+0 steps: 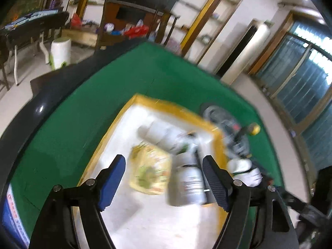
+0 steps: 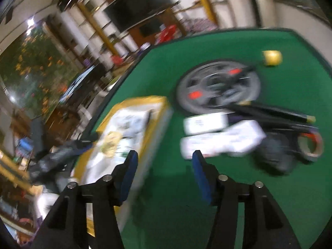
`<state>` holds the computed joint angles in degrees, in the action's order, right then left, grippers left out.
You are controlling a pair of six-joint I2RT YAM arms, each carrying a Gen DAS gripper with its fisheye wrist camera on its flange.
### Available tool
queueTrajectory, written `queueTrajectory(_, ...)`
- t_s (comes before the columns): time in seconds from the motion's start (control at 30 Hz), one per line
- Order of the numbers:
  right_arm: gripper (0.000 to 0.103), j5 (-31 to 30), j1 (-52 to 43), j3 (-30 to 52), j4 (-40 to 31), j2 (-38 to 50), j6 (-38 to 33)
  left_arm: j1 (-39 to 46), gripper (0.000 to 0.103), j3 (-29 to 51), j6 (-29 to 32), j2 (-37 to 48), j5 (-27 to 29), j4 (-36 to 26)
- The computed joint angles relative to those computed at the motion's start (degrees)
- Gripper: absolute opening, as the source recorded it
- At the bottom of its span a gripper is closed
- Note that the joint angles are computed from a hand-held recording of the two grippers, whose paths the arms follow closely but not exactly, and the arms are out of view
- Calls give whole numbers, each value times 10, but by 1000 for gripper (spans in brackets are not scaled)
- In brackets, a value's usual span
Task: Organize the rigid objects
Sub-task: 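Lower the cartoon case and green-label bottle into the tray and open both tools, then grasp the red-label white bottle with the left tool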
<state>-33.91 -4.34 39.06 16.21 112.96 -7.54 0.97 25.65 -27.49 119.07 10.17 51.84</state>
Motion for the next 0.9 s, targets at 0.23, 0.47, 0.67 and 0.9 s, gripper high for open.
queueTrajectory(0.23,62,-21,-162,36,45,61,-1,-140,85,-18,10,-137,-68,-101)
queueTrajectory(0.47,62,-20,-206,89,102,148,16,-243,85,141,-14,-54,-79,-251)
queueTrajectory(0.67,62,-59,-242,133,77,193,30,-300,85,287,16,33,-137,-366)
queueTrajectory(0.9,63,-86,-254,157,43,206,34,-346,85,436,86,160,-257,-470)
